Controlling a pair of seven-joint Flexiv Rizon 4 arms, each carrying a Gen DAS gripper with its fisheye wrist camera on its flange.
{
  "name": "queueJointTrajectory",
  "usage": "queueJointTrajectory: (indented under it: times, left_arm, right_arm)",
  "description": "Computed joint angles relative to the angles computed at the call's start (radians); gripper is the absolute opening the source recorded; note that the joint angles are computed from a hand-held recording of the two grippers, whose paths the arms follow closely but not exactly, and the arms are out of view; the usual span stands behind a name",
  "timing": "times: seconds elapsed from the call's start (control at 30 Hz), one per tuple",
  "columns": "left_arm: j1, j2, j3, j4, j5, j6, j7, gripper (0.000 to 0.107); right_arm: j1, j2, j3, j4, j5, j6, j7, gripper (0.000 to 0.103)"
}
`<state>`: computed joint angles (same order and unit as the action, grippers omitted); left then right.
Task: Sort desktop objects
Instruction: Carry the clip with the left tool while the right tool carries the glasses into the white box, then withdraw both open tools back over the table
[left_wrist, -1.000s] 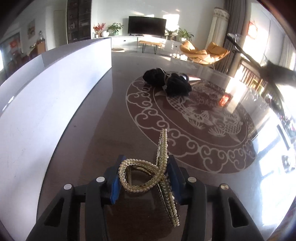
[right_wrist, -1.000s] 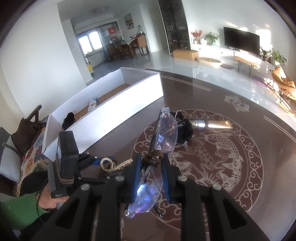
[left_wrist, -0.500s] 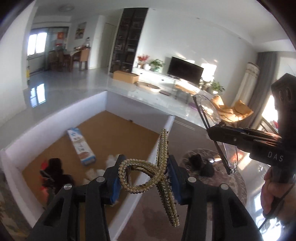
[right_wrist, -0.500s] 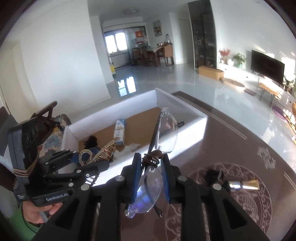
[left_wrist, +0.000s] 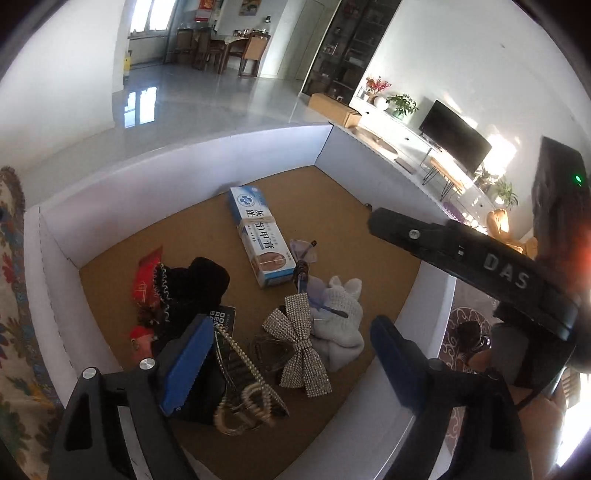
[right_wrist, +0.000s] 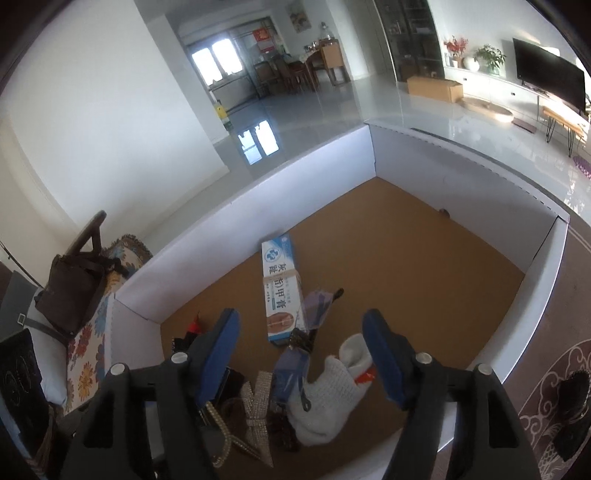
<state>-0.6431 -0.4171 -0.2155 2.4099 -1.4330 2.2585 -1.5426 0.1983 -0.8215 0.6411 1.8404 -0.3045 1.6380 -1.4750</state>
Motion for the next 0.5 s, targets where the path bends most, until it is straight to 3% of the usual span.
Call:
queueJointTrajectory:
  times: [0.1, 0.13, 0.23, 0.27, 0.33, 0.37, 0.4, 0.5]
  left_arm:
    - [-0.03, -0.017, -0.001, -0.015, -0.003, 0.083, 0.009, 0.087]
    - [-0.036, -0.022, 0.003, -0.019, 0.029, 0.12, -0.003, 0.087]
    - [-0.05, -0.028, 0.032, 0.0, 0.248, 0.251, -0.105, 0.087]
    - [-0.058, -0.038, 0.038, -0.016, 0.288, 0.293, -0.093, 0.087]
    - [-0.093, -0.073, 0.033, -0.076, 0.309, 0.363, -0.002, 0.092]
    - [-0.109, -0.096, 0.026, -0.114, 0.315, 0.384, 0.058, 0.097]
    - [-0.121, -0.124, 0.018, -0.156, 0.326, 0.396, 0.124, 0.103]
    - [-0.144, -0.206, -0.02, -0.299, 0.326, 0.33, 0.337, 0.103]
  right_arm:
    - [-0.006, 0.074, -0.079, 0.114, -0.031, 0.153, 0.032, 0.077]
    - [0.037, 0.12, -0.149, 0.166, 0.032, 0.231, -0.012, 0.081]
    - [0.244, 0.201, -0.384, 0.318, 0.402, 0.505, -0.255, 0.103]
    - [0.291, 0.201, -0.466, 0.367, 0.44, 0.572, -0.256, 0.103]
    - [0.341, 0.182, -0.621, 0.462, 0.431, 0.636, -0.202, 0.103]
    - [0.342, 0.169, -0.661, 0.492, 0.454, 0.648, -0.208, 0.103]
    - [0.321, 0.155, -0.68, 0.514, 0.473, 0.655, -0.22, 0.103]
    - [0.193, 0.118, -0.679, 0.575, 0.458, 0.67, -0.209, 0.103]
